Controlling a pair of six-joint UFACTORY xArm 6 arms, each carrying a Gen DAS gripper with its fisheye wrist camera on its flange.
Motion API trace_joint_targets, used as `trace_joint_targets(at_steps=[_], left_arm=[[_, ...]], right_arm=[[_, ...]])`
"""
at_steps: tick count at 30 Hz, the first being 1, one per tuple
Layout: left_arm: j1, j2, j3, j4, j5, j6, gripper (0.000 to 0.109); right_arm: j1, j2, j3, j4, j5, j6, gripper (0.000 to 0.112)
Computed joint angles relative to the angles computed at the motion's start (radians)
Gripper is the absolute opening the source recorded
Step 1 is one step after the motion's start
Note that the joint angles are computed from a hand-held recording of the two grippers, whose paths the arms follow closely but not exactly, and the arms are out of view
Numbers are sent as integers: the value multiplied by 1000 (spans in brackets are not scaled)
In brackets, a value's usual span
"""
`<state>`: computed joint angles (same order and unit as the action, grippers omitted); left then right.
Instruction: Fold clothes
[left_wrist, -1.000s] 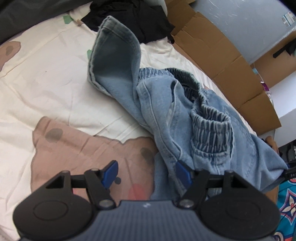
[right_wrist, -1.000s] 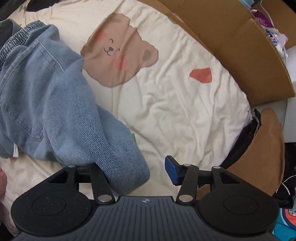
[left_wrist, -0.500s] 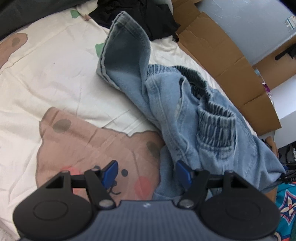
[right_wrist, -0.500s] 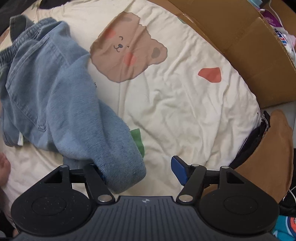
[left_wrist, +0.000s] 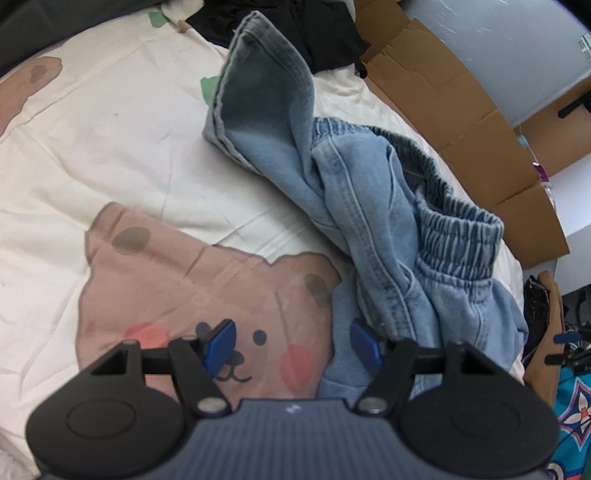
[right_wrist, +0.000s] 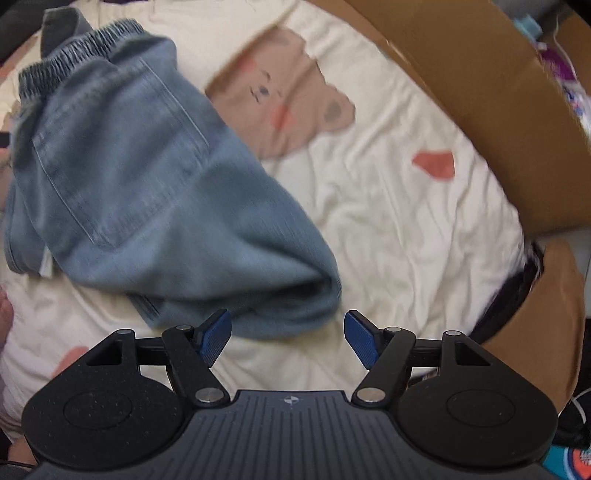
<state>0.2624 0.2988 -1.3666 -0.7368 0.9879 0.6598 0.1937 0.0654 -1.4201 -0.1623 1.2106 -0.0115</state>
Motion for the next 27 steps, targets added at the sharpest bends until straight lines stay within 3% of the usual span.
trace_joint_targets(at_steps=[7,17,25,27], left_arm=[[-20,-17,40,-8,4,1,69],[-53,-28,62,-32,-7,7,69],[-56,-44,49,-90,12,26,66],[-61,-45,42,-99,21,34,60]], right_arm=[[49,83,-113,112,-76,-73,74],[160,252,-269,298,-115,-189,74],[198,273,-283,373,-167,-226,74],[205,273,-282,387,-168,-220,74]])
